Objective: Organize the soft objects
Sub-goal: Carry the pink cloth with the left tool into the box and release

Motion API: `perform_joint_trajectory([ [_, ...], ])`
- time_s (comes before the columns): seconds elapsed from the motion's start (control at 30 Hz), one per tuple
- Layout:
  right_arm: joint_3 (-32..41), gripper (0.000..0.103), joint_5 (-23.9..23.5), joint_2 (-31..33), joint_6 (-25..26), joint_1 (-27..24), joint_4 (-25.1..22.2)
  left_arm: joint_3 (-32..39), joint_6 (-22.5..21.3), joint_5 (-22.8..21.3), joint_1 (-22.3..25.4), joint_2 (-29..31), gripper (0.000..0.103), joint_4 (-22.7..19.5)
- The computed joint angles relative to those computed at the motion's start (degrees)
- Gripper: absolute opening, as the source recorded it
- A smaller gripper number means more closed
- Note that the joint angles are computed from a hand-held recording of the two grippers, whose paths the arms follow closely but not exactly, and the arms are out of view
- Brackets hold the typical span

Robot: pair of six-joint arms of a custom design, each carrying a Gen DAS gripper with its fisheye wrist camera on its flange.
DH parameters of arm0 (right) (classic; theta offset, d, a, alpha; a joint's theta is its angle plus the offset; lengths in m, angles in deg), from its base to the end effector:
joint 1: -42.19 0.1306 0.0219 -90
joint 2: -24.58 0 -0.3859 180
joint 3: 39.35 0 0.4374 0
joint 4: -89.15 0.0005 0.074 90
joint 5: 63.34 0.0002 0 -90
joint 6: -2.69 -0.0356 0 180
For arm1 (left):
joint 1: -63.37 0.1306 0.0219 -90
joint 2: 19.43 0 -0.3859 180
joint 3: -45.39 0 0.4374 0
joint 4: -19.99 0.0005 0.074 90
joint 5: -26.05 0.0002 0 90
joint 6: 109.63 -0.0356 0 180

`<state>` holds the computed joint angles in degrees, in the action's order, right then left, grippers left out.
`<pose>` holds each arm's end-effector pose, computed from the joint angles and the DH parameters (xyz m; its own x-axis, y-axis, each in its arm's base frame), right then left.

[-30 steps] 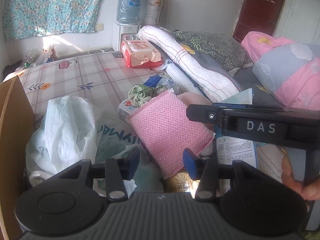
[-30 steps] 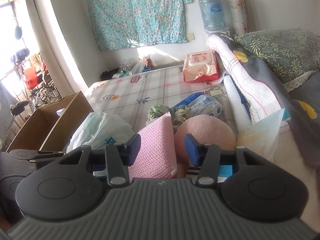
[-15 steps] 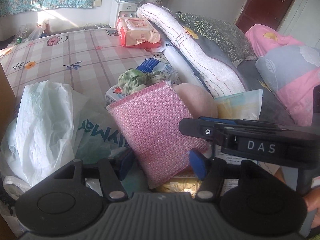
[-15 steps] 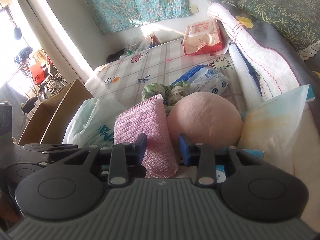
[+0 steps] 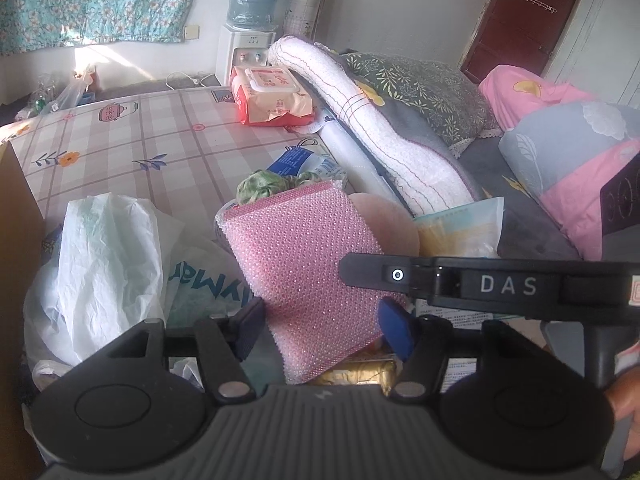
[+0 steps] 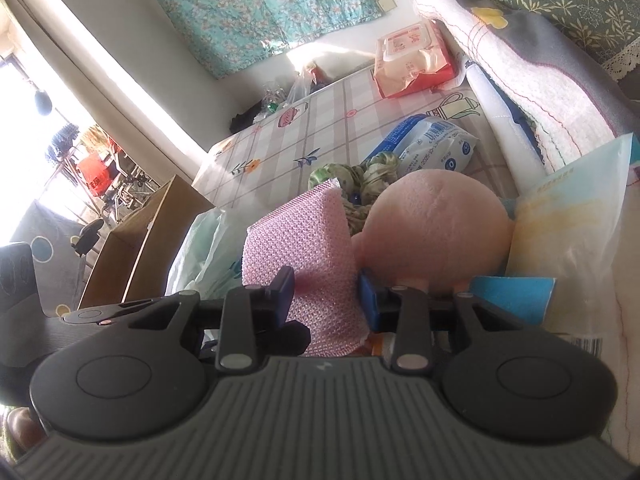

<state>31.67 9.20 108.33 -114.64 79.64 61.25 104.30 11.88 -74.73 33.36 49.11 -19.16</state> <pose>0.3815 0.3050 0.3474 -0.8086 -0.0676 -0.5845 -0.4386 0.7316 0.5220 0.3353 -0.1865 0.3345 -0.7563 -0.1561 -0.6353 -0.0125 0.9744 -0.2245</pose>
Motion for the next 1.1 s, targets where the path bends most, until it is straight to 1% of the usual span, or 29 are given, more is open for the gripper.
perform_joint_trajectory([
  [0.17, -0.8, 0.034, 2.2, -4.0, -1.1, 2.4, 0.2, -1.1, -0.7, -2.6, -1.6, -5.1, 0.063, -1.1],
  [0.33, 0.4, 0.034, 4.1, -6.5, -1.1, 6.4, -0.3, -2.7, -0.5, -7.1, -3.2, -12.8, 0.063, -4.1],
  [0.5, 5.7, 0.035, 4.6, -4.5, 0.2, 11.2, -1.8, -4.1, 0.5, -11.8, -2.9, -21.3, 0.063, -8.8],
  [0.57, 9.5, 0.036, 3.8, -2.0, 0.8, 13.4, -2.5, -4.4, 0.8, -13.6, -1.8, -24.7, 0.063, -11.3],
  [0.63, 13.7, 0.036, 2.8, 1.1, 1.5, 15.4, -3.4, -4.5, 0.8, -14.4, 0.2, -27.5, 0.063, -13.7],
  [0.7, 18.7, 0.036, 1.4, 5.1, 2.3, 17.1, -5.0, -4.5, 0.2, -13.6, 4.3, -30.2, 0.063, -16.2],
  [0.73, 21.2, 0.036, 0.7, 7.1, 2.5, 17.8, -5.8, -4.5, -0.9, -12.8, 7.0, -31.2, 0.063, -17.0],
  [0.8, 27.2, 0.036, -1.3, 12.3, 2.5, 18.9, -8.6, -4.3, -3.1, -9.7, 13.4, -32.1, 0.063, -18.5],
  [0.87, 33.2, 0.036, -2.5, 17.4, 2.6, 19.7, -11.7, -4.3, -5.4, -4.8, 20.4, -32.0, 0.063, -19.0],
  [0.9, 36.1, 0.036, -2.8, 19.9, 2.9, 20.1, -13.5, -4.4, -7.3, -0.7, 25.7, -31.7, 0.063, -19.1],
  [0.97, 42.0, 0.036, -2.8, 24.9, 3.7, 20.7, -16.9, -4.5, -10.6, 4.7, 32.9, -30.0, 0.063, -19.0],
  [1.0, 44.5, 0.036, -2.7, 27.2, 3.8, 20.9, -18.4, -4.5, -12.1, 6.7, 35.7, -28.7, 0.063, -18.8],
  [1.1, 51.3, 0.036, -2.5, 33.5, 3.4, 21.3, -22.4, -4.4, -16.2, 11.5, 42.0, -24.0, 0.062, -18.2],
])
